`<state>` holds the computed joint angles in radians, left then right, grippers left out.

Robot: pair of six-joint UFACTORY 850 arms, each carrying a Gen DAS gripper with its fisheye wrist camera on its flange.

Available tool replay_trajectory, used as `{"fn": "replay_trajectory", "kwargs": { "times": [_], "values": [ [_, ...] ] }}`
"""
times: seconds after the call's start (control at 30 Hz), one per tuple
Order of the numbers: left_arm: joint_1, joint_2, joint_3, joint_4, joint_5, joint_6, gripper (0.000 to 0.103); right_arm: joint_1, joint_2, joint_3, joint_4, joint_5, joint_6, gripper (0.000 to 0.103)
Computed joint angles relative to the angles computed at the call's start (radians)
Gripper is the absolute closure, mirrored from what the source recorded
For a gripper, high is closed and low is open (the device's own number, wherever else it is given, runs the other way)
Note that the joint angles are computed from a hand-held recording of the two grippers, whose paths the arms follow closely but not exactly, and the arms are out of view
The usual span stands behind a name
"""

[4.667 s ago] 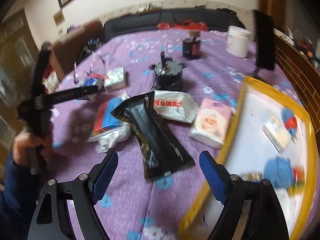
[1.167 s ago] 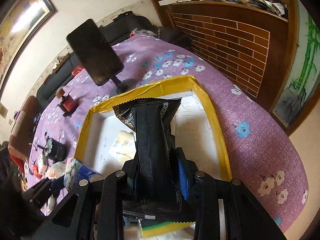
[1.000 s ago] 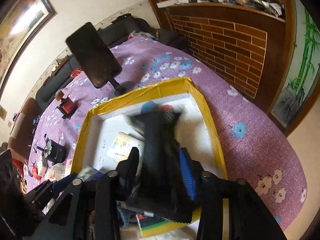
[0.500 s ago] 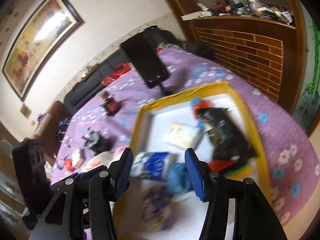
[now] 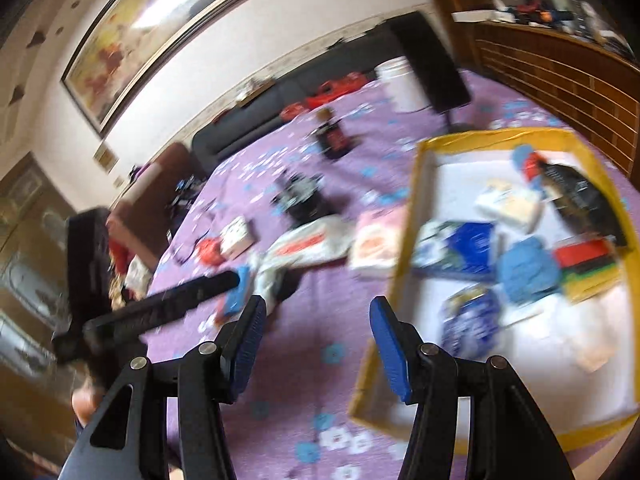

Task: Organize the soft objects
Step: 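Withdraw both tools from the tray toward the remaining items, then grasp the red-blue-yellow sponge roll with the left tool while the right grasps the white cloth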

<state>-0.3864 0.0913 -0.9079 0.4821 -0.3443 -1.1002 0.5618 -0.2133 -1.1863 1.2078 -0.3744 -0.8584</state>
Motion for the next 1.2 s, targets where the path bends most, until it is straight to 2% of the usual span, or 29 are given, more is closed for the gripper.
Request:
{"fn": "replay_trajectory", "kwargs": {
  "times": [0.1,0.23,0.33,0.37,0.4,0.5,0.6,0.67,0.73,0.77,0.9,0.97,1.07,1.1,1.13,1.2],
  "values": [
    [0.046,0.002,0.025,0.017,-0.052,-0.087,0.017,0.028,-0.011,0.001,-0.016,-0.002,-0.003,0.044],
    [0.082,-0.035,0.025,-0.076,-0.053,-0.012,0.017,0.055,-0.032,-0.008,-0.062,-0.003,0.031,0.044],
    [0.066,-0.082,0.002,0.047,-0.074,-0.108,0.017,0.057,-0.036,-0.008,-0.076,-0.004,0.041,0.044],
    [0.063,-0.097,-0.006,0.062,-0.084,-0.117,0.024,0.058,-0.035,-0.005,-0.075,-0.003,0.040,0.044],
    [0.068,-0.105,-0.006,0.037,-0.070,-0.086,0.043,0.058,-0.035,-0.005,-0.076,-0.001,0.042,0.044],
    [0.078,-0.081,0.020,0.015,-0.037,-0.058,0.054,0.064,-0.042,-0.012,-0.115,0.002,0.075,0.043],
    [0.099,-0.006,0.080,-0.073,0.003,0.043,0.054,0.075,-0.052,-0.022,-0.157,-0.005,0.110,0.040],
    [0.102,0.050,0.123,-0.019,0.005,0.002,0.054,0.089,-0.071,-0.038,-0.190,-0.005,0.122,0.039],
    [0.112,0.092,0.163,0.089,-0.031,-0.106,0.054,0.104,-0.100,-0.066,-0.226,-0.011,0.146,0.039],
    [0.129,0.109,0.185,0.116,-0.018,-0.137,0.054,0.112,-0.116,-0.083,-0.246,-0.013,0.165,0.039],
    [0.188,0.140,0.238,0.069,0.050,-0.114,0.054,0.145,-0.192,-0.174,-0.297,-0.045,0.186,0.039],
    [0.198,0.142,0.251,0.096,0.083,-0.141,0.054,0.168,-0.242,-0.238,-0.420,-0.048,0.284,0.039],
    [0.208,0.143,0.260,0.091,0.118,-0.133,0.054,0.202,-0.317,-0.330,-0.692,-0.038,0.521,0.040],
    [0.207,0.147,0.263,0.094,0.120,-0.138,0.054,0.206,-0.347,-0.365,-0.755,-0.056,0.583,0.042],
    [0.211,0.147,0.265,0.089,0.129,-0.133,0.054,0.206,-0.374,-0.394,-0.775,-0.077,0.618,0.049],
    [0.218,0.152,0.270,0.066,0.141,-0.109,0.053,0.208,-0.376,-0.390,-0.765,-0.035,0.625,0.066]
  ]
}}
